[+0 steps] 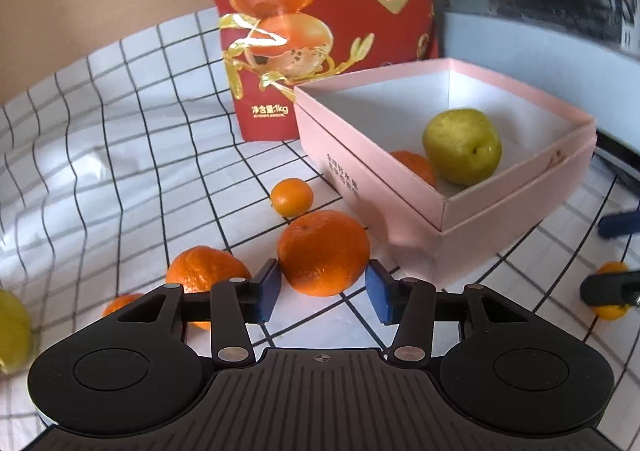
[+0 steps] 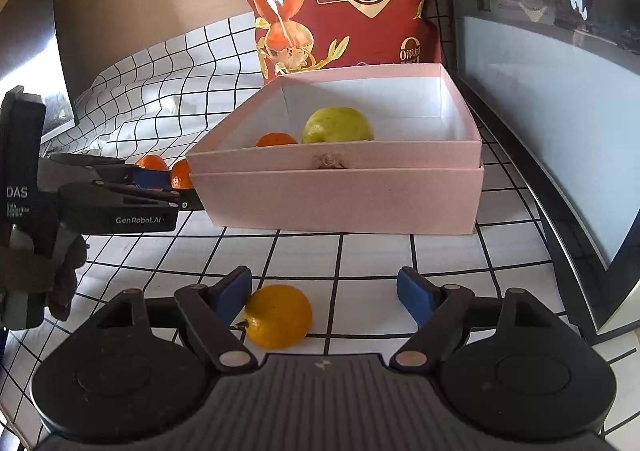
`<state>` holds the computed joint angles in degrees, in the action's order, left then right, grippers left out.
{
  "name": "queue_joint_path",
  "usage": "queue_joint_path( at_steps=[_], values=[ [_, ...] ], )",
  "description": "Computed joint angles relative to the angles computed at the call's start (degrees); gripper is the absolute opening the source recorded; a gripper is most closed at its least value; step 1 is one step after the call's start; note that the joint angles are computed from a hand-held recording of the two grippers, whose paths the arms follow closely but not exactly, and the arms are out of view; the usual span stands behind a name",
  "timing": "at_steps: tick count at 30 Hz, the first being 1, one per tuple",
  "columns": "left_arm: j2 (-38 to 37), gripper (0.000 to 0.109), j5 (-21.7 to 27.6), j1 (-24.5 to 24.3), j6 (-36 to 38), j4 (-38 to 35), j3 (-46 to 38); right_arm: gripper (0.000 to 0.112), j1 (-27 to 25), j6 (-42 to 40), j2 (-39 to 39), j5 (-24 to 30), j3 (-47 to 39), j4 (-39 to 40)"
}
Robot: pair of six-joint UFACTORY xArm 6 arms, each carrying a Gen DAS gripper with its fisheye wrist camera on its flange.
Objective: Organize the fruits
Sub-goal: 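Grasp a tangerine on the cloth with the left tool and lift it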
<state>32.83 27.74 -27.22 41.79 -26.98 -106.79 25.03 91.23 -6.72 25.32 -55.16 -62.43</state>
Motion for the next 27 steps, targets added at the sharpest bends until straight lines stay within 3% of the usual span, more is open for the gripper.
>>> queue_joint_path(
  at_steps=[3, 5, 12, 15, 22, 25, 27],
  values=[
    [-0.2, 0.051, 5.1, 1.5, -0.9, -5.5, -1.4, 0.081, 0.1, 0.1, 0.1, 0.1, 0.0, 0.0],
    [-2.4, 0.051, 5.9, 2.0, 0.6, -8.6, 1.3, 0.081, 0.1, 0.1, 0.1, 0.1, 0.0, 0.0],
    [-17.9, 0.046, 4.2, 1.9, 13.6, -22.3, 21.5, 0.082, 0.0, 0.6, 0.0, -0.2, 0.1, -0.4],
    [-22.0, 0.044, 1.2, 1.4, 17.4, -28.0, 27.4, 0.082, -0.1, 0.5, 0.1, -0.3, 0.1, -0.4],
    [-21.0, 0.045, 0.8, 1.8, 17.2, -34.4, 27.0, 0.087, -0.2, -0.8, 0.2, -1.0, 0.1, 0.4],
    [-20.1, 0.049, 1.7, 1.8, 15.7, -33.5, 25.9, 0.089, -0.4, -1.2, 0.3, -1.6, 0.1, 0.6],
    [-18.8, 0.051, 5.5, 2.2, 12.0, -29.5, 24.2, 0.090, -0.6, -1.2, 0.2, -2.2, 0.3, 0.7]
  ],
)
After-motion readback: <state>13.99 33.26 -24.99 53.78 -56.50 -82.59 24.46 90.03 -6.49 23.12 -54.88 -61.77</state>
